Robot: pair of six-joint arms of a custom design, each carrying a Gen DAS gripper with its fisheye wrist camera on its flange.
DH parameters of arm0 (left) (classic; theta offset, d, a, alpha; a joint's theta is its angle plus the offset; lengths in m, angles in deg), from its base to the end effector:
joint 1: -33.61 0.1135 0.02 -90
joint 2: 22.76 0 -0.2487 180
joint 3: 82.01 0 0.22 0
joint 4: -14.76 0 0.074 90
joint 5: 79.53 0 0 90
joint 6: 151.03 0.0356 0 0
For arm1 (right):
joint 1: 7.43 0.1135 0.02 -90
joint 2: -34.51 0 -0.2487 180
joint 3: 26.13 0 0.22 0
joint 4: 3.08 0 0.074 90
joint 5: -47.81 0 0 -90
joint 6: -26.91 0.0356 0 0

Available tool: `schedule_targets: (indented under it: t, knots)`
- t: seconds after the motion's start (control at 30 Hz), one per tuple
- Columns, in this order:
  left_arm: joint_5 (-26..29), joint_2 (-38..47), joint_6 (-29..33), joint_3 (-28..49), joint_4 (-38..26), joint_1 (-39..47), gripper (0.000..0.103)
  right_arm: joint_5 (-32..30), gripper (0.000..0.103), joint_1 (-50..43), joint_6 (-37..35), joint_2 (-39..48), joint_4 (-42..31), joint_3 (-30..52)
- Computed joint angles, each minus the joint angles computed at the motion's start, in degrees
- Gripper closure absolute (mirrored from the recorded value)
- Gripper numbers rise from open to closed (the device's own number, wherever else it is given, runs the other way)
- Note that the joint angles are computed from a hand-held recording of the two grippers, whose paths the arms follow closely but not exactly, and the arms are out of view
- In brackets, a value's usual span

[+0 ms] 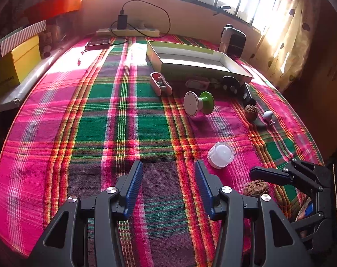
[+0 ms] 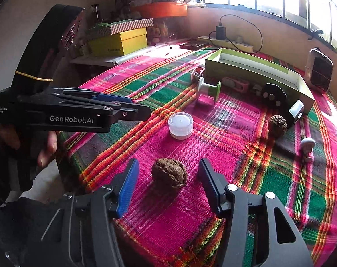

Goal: Organize objects
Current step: 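Grasp the walnut with the right gripper while the left gripper grasps the white plastic cap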

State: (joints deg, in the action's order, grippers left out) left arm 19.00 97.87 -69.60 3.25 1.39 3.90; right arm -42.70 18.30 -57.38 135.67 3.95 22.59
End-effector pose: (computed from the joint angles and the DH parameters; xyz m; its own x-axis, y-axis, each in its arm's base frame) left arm 0.3432 -0.2019 0.1181 -0.7313 0.2476 -0.6355 0.4714 0.8569 -0.2085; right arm 0.2514 0.1215 0.1050 -0.6821 -0.2183 -0.6979 -0.3737 0.9244 0.0762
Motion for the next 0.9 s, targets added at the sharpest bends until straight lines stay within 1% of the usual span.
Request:
schedule_targets:
  t: [0.03,0.17,0.2,0.33,0.47,0.57,0.63,0.73,0.9]
  knots:
    - [0.6,-0.1,0.1,-0.1,0.2,0.0,0.057,0.2,0.057,-0.1,-0.1,-0.1,0.2,-0.2]
    - [2.2,-0.3,0.5,-0.3,0.8,0.1,0.057,0.8,0.07,-0.4,-0.2,-0.5,1.3,-1.3]
    - [2.8,-0.4,0.5,-0.4,0.9,0.1,0.057,1.0,0.072,-0.5,-0.1,-0.5,1.5,-1.4]
    - [5.1,-0.6,1.0,-0.4,1.4,-0.1,0.057,1.2,0.072,-0.8,0.2,-0.9,2.5,-2.4]
    - [7.6,-1.0,2.6,-0.8,2.2,-0.7,0.057,1.6,0.072,-2.2,1.5,-1.8,3.3,-3.6]
    - [8.2,-0.3,3.3,0.4,1.7,-1.6,0.057,2.5,0.072,-4.0,2.6,-3.0,3.5,-4.6]
    - [7.5,0.6,3.9,1.7,0.8,-2.4,0.057,2.9,0.072,-5.2,2.9,-4.2,3.4,-5.2]
    - [4.9,1.5,4.8,3.0,0.4,-3.7,0.057,3.4,0.072,-6.4,3.3,-5.3,3.4,-5.8]
    - [1.6,3.1,7.2,5.1,-0.3,-5.4,0.059,3.7,0.072,-7.6,4.0,-4.9,3.5,-5.7]
